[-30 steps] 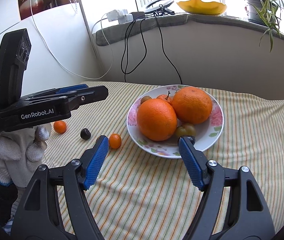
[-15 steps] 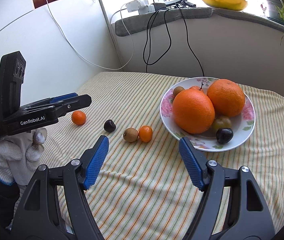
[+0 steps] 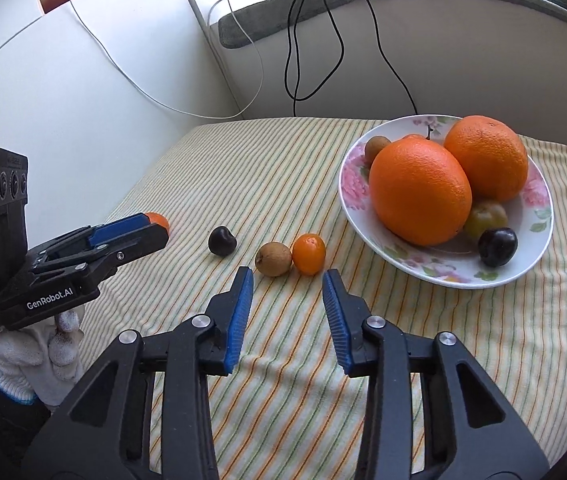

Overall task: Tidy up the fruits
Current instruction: 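Withdraw both grippers from the bowl toward the remaining fruits, then grasp a small tangerine with the right gripper while the left gripper grasps a dark plum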

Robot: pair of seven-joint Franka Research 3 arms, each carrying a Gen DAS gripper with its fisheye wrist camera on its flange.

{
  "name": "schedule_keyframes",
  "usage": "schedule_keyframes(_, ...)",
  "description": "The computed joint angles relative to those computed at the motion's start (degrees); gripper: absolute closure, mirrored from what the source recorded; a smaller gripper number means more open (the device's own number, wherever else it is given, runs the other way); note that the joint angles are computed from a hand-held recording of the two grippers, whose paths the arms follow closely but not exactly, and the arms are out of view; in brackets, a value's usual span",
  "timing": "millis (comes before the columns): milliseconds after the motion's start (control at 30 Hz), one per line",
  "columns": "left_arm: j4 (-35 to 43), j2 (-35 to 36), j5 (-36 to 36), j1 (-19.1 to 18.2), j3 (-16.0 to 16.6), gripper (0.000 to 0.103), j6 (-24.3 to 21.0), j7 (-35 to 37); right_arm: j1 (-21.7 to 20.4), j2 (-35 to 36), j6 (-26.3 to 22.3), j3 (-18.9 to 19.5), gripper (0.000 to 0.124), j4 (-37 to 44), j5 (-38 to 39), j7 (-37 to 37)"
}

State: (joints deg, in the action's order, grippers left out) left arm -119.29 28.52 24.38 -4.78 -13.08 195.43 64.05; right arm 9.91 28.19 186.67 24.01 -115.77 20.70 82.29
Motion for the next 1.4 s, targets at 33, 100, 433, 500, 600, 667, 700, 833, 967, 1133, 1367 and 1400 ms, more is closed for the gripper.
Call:
schedule_keyframes(33, 0.23, 0.22, 0.27, 0.15, -0.26, 0.057, -0.25, 0.09, 1.33, 0.16, -0.43, -1.49, 0.090, 0.53, 0.15, 0.50)
schedule_keyframes(100, 0.83, 0.69, 0.64, 0.38, -0.67, 0.059, -0.77, 0.29, 4.27, 0.49, -1.29, -4.76, 0.092, 1.66, 0.40, 1.45)
schedule_keyframes(433, 4.36, 3.82, 1.58, 3.56, -4.39, 0.062, -4.42, 1.83, 12.56, 3.66, -4.75, -14.03, 0.095, 7.06, 0.64, 4.86)
schedule_keyframes(500, 4.84, 4.24, 1.42, 3.87, -4.82, 0.062, -4.82, 2.31, 12.97, 4.30, -5.24, -14.63, 0.095, 7.96, 0.53, 5.45)
schedule_keyframes(600, 5.66, 4.92, 1.03, 4.07, -5.26, 0.062, -5.53, 3.03, 13.40, 5.28, -6.29, -15.40, 0.095, 9.42, 0.07, 5.97)
schedule_keyframes(667, 6.32, 5.48, 0.82, 4.28, -5.64, 0.062, -6.12, 3.66, 14.03, 5.78, -7.37, -16.22, 0.095, 10.36, -0.38, 6.43)
schedule_keyframes(700, 6.71, 5.86, 0.75, 4.64, -6.11, 0.063, -6.50, 4.04, 14.50, 6.09, -7.88, -16.79, 0.095, 10.97, -0.64, 6.80)
schedule_keyframes(833, 8.22, 7.27, 0.15, 6.17, -8.21, 0.063, -8.28, 5.76, 14.23, 7.21, -9.67, -16.60, 0.095, 13.10, -1.35, 6.84)
schedule_keyframes(967, 9.61, 8.76, -0.88, 8.10, -10.86, 0.067, -10.27, 8.33, 14.50, 8.23, -11.42, -16.87, 0.095, 15.07, -2.05, 6.78)
schedule_keyframes(1133, 10.39, 9.83, -2.85, 9.46, -12.85, 0.069, -11.22, 11.07, 15.80, 9.52, -12.82, -18.26, 0.095, 17.47, -3.28, 7.61)
schedule_keyframes(1367, 10.62, 10.45, -4.31, 9.99, -14.25, 0.083, -10.97, 13.94, 16.47, 10.20, -13.51, -19.05, 0.100, 18.92, -4.54, 8.27)
schedule_keyframes(1400, 10.51, 10.29, -4.52, 9.60, -13.89, 0.083, -10.78, 13.93, 16.69, 10.26, -13.51, -19.27, 0.100, 19.05, -4.70, 8.48)
